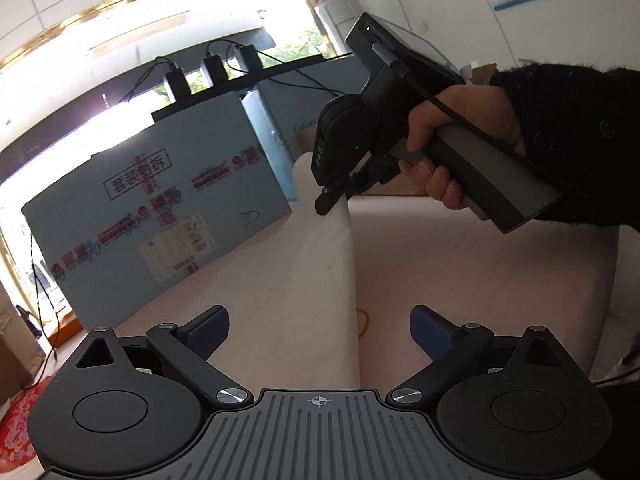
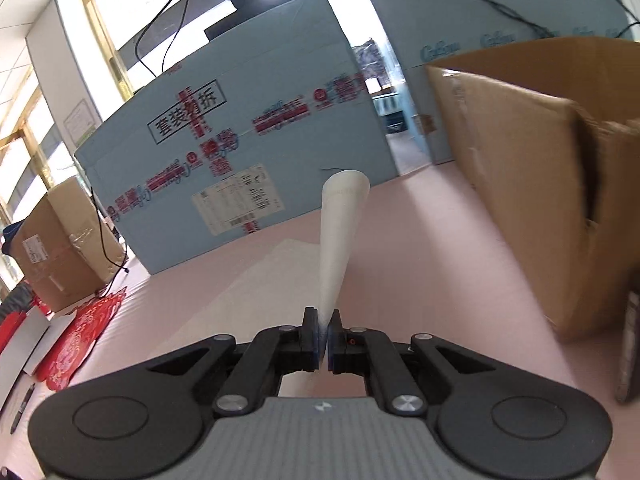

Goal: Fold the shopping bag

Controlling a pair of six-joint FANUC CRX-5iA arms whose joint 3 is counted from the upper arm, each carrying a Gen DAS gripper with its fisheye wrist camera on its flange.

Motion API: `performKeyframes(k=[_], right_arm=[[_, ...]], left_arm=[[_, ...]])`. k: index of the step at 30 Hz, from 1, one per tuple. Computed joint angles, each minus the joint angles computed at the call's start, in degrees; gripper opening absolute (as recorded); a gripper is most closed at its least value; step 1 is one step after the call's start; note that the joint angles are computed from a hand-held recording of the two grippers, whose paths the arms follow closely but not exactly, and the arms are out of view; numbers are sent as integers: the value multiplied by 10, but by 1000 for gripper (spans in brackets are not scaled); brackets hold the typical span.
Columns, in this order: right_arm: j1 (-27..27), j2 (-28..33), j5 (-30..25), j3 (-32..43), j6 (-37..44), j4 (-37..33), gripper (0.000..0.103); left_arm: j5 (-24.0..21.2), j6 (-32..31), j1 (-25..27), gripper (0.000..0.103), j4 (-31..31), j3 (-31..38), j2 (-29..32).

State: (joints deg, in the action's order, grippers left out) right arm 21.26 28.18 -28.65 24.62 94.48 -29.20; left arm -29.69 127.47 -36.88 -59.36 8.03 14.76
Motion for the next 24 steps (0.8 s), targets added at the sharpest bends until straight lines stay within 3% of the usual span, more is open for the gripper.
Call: performKeyframes(k=[6,9,13,16,20,24], right_arm=[[-15,-83,77,-132,20,-70,4],[-24,-117,86,-173,81,-147,5],[-54,-140,0,-187,225,-280,9],[-67,-137,-62,-181,269,-297,14],[-81,-154,-34,-205,269,-301,57],[-95,-173,8,-230,302,-308,68]], left_arm=[[-43,-18,7,99,-23,-14,-14],[-57,-42,22,99,-25,-18,-20],[-77,-67,32,99,-47,-19,-26],[-113,-71,22,99,-72,-18,-29],[-111,-45,14,99,-90,-40,-44],[-126,23,0,100,-126,-52,-46]])
